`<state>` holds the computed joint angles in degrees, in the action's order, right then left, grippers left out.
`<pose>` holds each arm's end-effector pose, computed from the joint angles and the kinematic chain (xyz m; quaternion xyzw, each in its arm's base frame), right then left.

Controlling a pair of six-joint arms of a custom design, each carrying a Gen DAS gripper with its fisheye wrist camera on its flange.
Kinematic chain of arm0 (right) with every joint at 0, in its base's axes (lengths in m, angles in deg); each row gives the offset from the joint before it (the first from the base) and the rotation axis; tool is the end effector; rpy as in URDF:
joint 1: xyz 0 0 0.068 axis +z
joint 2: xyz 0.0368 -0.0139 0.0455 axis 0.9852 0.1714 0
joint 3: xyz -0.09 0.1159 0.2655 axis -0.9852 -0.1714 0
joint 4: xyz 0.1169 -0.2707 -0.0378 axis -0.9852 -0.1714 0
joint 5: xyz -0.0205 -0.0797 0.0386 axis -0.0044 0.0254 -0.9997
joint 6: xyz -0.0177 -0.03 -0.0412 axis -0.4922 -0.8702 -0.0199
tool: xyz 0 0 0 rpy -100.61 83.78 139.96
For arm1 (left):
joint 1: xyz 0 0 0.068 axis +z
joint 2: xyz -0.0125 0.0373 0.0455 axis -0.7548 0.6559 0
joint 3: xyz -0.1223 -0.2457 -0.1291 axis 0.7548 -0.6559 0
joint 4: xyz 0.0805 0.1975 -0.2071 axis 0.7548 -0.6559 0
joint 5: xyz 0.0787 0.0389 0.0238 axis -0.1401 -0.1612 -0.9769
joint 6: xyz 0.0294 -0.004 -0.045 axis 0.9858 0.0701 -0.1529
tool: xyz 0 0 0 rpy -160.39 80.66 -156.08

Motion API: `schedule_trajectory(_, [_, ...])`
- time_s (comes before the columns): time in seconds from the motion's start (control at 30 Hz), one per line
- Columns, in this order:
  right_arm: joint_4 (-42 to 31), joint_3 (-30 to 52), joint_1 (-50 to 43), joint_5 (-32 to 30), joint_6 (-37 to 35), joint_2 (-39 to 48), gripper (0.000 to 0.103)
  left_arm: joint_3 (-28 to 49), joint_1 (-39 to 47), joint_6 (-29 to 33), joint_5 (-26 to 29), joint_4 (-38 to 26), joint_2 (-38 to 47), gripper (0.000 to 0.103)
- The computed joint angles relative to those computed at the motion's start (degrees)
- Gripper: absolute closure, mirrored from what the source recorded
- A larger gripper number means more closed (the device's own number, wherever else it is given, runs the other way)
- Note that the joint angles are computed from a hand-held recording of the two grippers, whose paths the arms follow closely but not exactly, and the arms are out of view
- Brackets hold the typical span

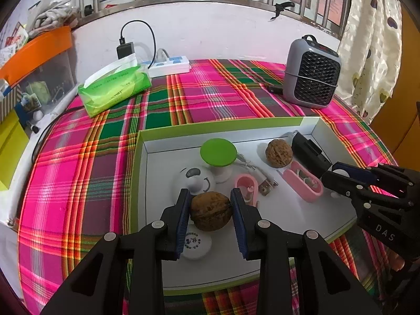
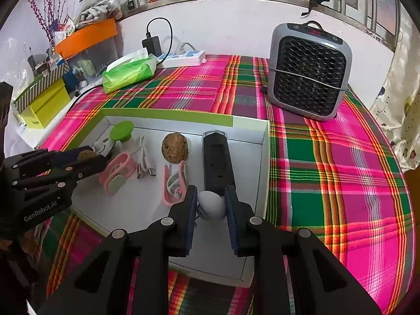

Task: Organize objects
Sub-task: 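Lower both items onto the box floor and open both grippers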

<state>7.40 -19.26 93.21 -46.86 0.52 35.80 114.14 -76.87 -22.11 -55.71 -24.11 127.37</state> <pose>0.2668 0.0668 0.0653 -0.1667 0.9204 0.0868 0.3429 0.2670 -0.1332 0.0722 0.0575 0.9329 -0.0432 0.3529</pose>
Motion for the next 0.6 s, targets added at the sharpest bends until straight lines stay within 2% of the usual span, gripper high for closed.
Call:
schedule_trajectory(0.47, [0.1, -0.4, 1.2, 1.0, -0.7, 0.3, 0.08, -0.9, -0.4, 0.5, -0.5, -0.1, -0.9, 0.074])
schedule_trajectory(0.6, [-0.3, -0.6, 1.7, 1.7, -0.9, -0.2, 0.08, -1.0, -1.1, 0.4, -1.5, -2.5, -1.9, 0.074])
